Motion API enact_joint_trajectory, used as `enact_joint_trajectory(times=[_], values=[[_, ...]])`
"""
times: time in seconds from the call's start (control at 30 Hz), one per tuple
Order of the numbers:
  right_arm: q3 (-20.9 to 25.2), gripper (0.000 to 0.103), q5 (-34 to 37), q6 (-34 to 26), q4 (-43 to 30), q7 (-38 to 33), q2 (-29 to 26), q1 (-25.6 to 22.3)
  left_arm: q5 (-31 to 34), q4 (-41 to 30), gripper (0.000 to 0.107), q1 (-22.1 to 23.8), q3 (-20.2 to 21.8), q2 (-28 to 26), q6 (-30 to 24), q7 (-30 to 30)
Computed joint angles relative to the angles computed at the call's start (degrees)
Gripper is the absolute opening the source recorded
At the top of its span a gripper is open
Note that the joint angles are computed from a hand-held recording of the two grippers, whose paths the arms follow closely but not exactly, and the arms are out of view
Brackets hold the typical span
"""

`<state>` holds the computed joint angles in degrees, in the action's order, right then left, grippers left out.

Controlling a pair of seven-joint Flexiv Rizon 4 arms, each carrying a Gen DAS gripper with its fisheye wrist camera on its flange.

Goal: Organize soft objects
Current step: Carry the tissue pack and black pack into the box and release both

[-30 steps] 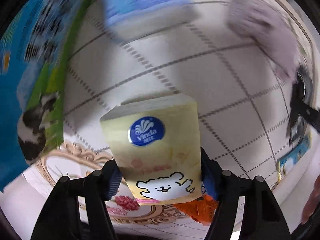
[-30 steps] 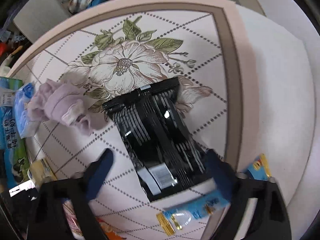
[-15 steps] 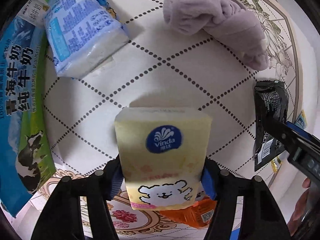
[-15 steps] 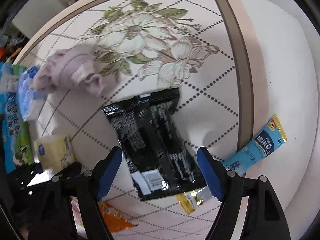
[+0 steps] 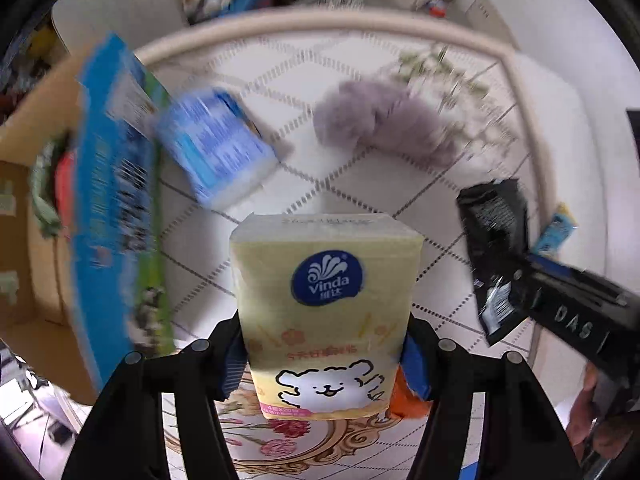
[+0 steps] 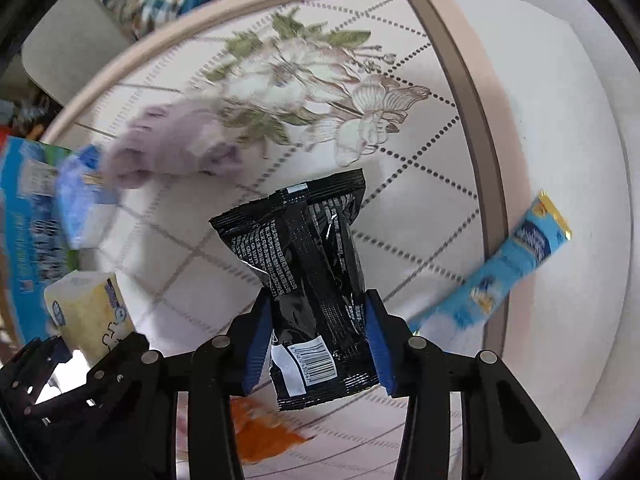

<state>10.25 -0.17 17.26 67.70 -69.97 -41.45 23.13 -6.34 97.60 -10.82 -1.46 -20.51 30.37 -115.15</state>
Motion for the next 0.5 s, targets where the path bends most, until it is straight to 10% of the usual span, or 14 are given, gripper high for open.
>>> enact_joint_trajectory(times=[0.5], values=[[5.88, 0.046, 7.52, 9.32, 7.71, 10.08, 15.93, 6.52, -1.02, 11.80, 0.061, 8.16, 4.85, 23.48, 0.32, 13.93]])
